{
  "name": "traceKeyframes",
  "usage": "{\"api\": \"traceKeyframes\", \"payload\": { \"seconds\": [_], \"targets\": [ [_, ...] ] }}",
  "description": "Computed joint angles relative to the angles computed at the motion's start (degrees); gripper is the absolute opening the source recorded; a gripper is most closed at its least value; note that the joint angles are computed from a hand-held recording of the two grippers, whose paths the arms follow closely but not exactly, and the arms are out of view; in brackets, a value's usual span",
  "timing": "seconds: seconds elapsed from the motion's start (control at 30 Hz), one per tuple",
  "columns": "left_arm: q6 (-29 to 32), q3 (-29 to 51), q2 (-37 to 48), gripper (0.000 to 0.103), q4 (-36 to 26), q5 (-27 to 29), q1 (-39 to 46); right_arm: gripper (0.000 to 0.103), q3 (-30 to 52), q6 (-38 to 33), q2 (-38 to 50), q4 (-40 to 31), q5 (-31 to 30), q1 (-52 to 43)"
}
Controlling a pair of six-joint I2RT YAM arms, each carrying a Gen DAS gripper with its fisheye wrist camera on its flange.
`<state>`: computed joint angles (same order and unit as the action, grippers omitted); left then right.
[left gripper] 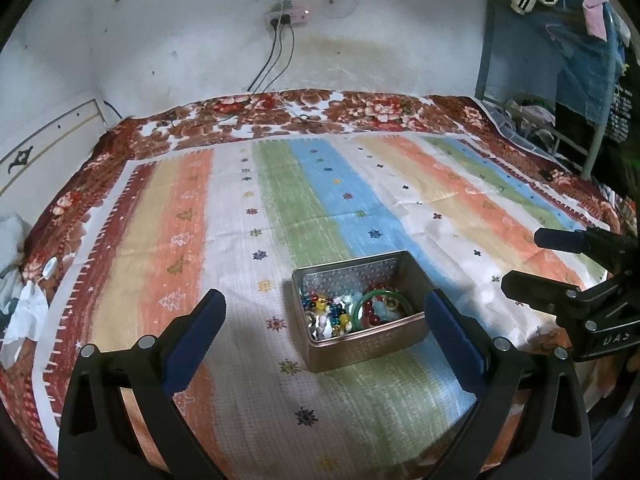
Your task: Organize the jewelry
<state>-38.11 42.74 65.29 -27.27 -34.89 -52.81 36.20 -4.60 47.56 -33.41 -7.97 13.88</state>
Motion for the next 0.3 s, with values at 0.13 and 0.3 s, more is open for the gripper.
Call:
{"api": "traceKeyframes", "payload": {
  "seconds": [0.13,0.3],
  "targets": [
    [-0.38,-0.18,-0.51,0.098,0.05,1.27,0.78,0.098,-0.11,-0.29,0.09,-0.03,-0.09,-0.43],
    [-0.31,-0.50,-0.83,0.098,0.35,2.31,1.66,0.098,-0.11,-0.64,0.16,-0.22,-0.20,-0.81]
  ]
}}
